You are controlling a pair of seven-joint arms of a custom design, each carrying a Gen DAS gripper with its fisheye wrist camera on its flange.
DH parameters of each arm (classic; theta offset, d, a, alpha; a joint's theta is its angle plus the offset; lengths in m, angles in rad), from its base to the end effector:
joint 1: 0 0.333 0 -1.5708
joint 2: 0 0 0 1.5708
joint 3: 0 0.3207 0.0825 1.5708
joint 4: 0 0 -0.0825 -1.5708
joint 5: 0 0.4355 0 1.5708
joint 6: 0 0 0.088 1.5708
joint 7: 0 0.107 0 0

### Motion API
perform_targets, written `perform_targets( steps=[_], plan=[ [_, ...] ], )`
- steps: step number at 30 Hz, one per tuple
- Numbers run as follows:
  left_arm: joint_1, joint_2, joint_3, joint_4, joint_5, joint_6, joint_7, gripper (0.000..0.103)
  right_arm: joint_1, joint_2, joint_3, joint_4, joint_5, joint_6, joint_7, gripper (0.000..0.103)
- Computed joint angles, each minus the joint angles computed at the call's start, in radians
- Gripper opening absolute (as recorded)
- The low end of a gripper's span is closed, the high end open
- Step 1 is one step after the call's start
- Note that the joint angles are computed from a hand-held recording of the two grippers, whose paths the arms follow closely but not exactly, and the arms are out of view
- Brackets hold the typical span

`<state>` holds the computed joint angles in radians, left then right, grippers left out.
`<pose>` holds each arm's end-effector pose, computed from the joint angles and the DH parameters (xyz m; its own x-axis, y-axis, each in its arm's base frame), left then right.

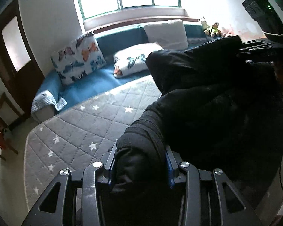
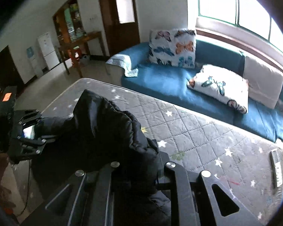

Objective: Fold large clothes
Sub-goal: 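Lower the folded jacket onto the mattress with both grippers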

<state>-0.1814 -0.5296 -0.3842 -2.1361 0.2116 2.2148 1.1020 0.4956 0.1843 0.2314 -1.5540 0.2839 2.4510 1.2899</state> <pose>0.3997 -0.2920 0.6611 -0.1381 -0.9827 -0.1238 -0.7619 0.1852 -0.6207 0.5464 0.4663 0.6217 0.7698 -0.6243 -0.1329 -0.5286 -0.5068 -0.6810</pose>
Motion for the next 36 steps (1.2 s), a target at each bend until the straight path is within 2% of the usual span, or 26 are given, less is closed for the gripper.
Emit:
perform_targets(
  steps=[2, 8, 16, 21, 28, 33, 36],
  plan=[
    [0.006, 0.028, 0.006, -0.002, -0.006, 0.012, -0.008, 0.044, 0.004, 0.049, -0.006, 0.039, -0.02, -0.013, 0.029, 0.018],
    [0.013, 0.085, 0.015, -0.015, 0.001, 0.017, -0.048, 0.056, -0.011, 0.165, -0.003, 0.138, -0.016, -0.092, 0.095, 0.018],
    [0.025, 0.132, 0.027, -0.037, 0.052, 0.033, -0.104, 0.077, -0.011, 0.241, -0.007, 0.209, -0.057, -0.173, 0.187, 0.025],
    [0.022, 0.129, 0.05, -0.062, 0.043, 0.058, -0.109, 0.084, -0.048, 0.144, 0.009, 0.139, 0.012, -0.107, 0.169, 0.029],
    [0.036, 0.123, 0.055, -0.08, 0.047, 0.073, -0.116, 0.09, -0.047, -0.051, -0.023, -0.006, -0.017, -0.068, 0.156, 0.03],
    [0.037, 0.123, 0.054, -0.077, 0.046, 0.069, -0.123, 0.092, -0.039, -0.137, -0.047, -0.112, -0.064, -0.118, 0.173, 0.03],
    [0.039, 0.123, 0.058, -0.08, 0.038, 0.072, -0.126, 0.095, -0.039, -0.133, -0.06, -0.159, -0.095, -0.133, 0.206, 0.03]
  ],
)
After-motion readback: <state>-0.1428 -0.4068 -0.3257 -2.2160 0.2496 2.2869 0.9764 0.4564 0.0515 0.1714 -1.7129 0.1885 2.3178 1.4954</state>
